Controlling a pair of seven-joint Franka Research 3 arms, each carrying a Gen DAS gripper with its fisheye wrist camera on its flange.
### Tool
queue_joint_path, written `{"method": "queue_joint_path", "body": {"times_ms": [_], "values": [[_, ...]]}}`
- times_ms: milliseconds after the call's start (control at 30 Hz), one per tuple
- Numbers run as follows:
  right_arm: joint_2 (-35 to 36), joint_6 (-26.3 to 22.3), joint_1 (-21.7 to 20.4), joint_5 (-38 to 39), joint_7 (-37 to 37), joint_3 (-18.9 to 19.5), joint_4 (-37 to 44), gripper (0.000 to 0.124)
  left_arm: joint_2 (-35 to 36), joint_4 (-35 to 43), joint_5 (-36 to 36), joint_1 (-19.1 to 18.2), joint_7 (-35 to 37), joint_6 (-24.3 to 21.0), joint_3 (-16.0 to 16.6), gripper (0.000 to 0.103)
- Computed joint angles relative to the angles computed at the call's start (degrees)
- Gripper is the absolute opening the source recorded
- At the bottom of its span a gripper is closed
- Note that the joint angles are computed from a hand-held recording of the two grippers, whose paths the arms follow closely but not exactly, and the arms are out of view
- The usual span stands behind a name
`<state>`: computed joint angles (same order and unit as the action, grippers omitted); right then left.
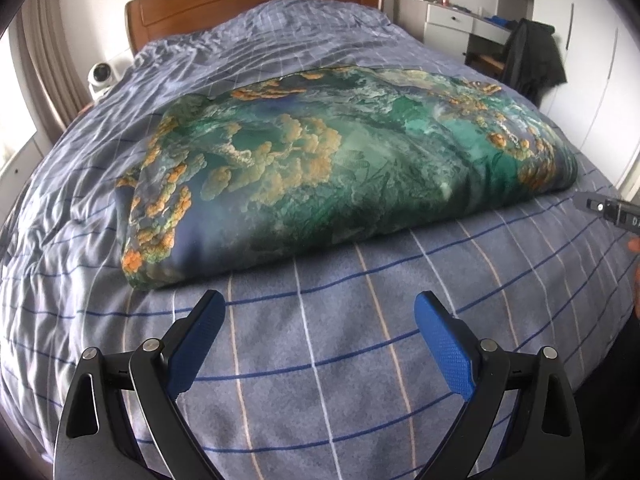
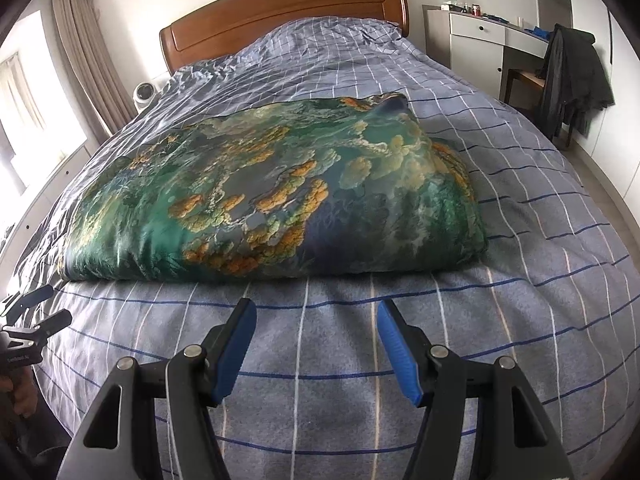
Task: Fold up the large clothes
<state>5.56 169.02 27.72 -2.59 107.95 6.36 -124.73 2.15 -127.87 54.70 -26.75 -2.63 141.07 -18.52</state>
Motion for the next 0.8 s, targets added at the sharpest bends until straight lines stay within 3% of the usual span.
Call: {"method": "queue_joint_path", "body": {"times_ms": [200, 233, 367, 533, 667, 733, 800], "values": [[0.1, 0.2, 0.2, 0.4, 0.2, 0.1, -0.2, 0.064, 0.8, 2.7, -0.3, 2.9, 6.2, 8.8, 2.3, 0.096], [-0.1, 0.5, 0.1, 0.9, 0.1, 0.1, -0.5, 0.064, 1.4, 4.1, -1.1, 4.2, 8.0, 11.3, 3.3, 0.096], [-1.8, 3.3, -0.2, 3.0, 0.0, 0.6, -2.4, 0.064, 6.6, 12.9, -4.2, 7.5, 14.1, 14.1, 6.0, 0.098], [-3.7, 6.0, -1.3, 12.7, -5.6, 2.5, -5.0, 0.066, 19.1, 30.0, -12.2, 7.4, 26.4, 10.1, 7.6, 0.098], [-4.4, 6.5, -1.5, 22.7, -12.4, 3.5, -5.7, 0.067, 27.8, 41.4, -16.2, 4.0, 34.9, 0.6, 9.1, 0.098], [-5.0, 7.0, -1.3, 26.4, -15.3, 3.7, -6.2, 0.067, 28.7, 41.7, -16.8, 2.0, 35.4, -2.9, 10.2, 0.097], [-5.5, 8.0, -1.0, 29.8, -18.1, 3.7, -6.8, 0.067, 27.1, 38.2, -16.6, 0.8, 34.1, -2.7, 10.5, 0.097]]}}
